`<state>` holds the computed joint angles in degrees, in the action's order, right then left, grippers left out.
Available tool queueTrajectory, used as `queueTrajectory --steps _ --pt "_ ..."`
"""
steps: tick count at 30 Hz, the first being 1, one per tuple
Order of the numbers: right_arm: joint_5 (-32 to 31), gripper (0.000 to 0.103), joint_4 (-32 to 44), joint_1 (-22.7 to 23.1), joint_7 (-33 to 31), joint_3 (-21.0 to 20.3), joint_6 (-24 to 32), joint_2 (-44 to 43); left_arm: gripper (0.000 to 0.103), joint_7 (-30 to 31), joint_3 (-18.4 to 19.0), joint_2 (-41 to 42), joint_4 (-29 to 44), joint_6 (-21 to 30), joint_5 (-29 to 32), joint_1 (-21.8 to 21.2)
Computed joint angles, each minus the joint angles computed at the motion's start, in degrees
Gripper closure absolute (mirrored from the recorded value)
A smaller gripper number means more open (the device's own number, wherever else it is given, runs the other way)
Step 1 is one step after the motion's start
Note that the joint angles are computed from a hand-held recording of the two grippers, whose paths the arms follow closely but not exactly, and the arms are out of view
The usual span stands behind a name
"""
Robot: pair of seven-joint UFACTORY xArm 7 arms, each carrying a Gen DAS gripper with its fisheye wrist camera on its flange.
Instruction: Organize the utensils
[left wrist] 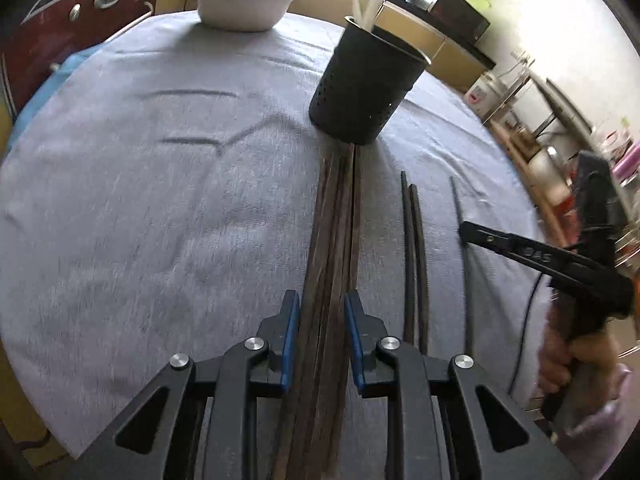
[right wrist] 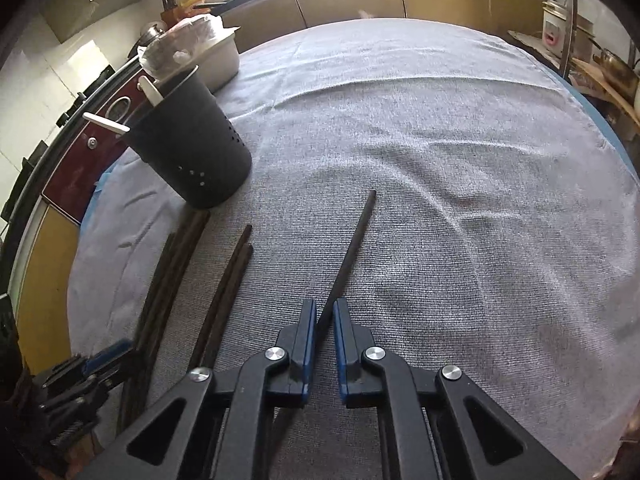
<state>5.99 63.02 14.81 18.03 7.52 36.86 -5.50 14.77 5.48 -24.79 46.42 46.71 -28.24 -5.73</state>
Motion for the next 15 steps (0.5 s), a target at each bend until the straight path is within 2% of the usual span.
queueTrajectory --steps 4,7,8,10,11,12,15 --pt "-1.05 0.093 0.43 0.07 1.01 0.27 0.47 0.24 0.081 -0.3 0.05 -0.17 0.79 -1.49 -0.19 0.33" --pt "-0.73 0.093 1.48 0.15 0.57 0.12 3.02 0.41 0.08 -2.71 -1.7 1.88 3.42 -2.66 3.33 1.2" --pt "-0.38 0.093 1.78 0.17 0.16 0.03 4.02 0.36 0.077 -3.14 -2.28 2.92 4.44 -3.12 4.57 1.18" --pt "-0.1 0.093 2.12 0.11 -0.46 -0.09 4.85 0.45 0.064 -3.42 -3.24 5.38 6.7 -3.52 6.34 0.67" --pt "0.22 0.093 2.26 0.07 -0.49 -0.14 5.04 0.54 0.05 -4.18 -3.91 6.46 7.56 -3.86 7.52 0.67" --pt "0.0 0.093 2.45 0.05 -0.4 -0.08 5.27 0.64 0.045 -5.33 -4.78 7.78 8.42 -4.49 9.34 0.85" --pt "-1.01 0.093 2.68 0.11 -0.4 0.15 5.34 0.82 0.045 -7.06 -6.15 11.37 10.87 -5.55 12.32 0.42"
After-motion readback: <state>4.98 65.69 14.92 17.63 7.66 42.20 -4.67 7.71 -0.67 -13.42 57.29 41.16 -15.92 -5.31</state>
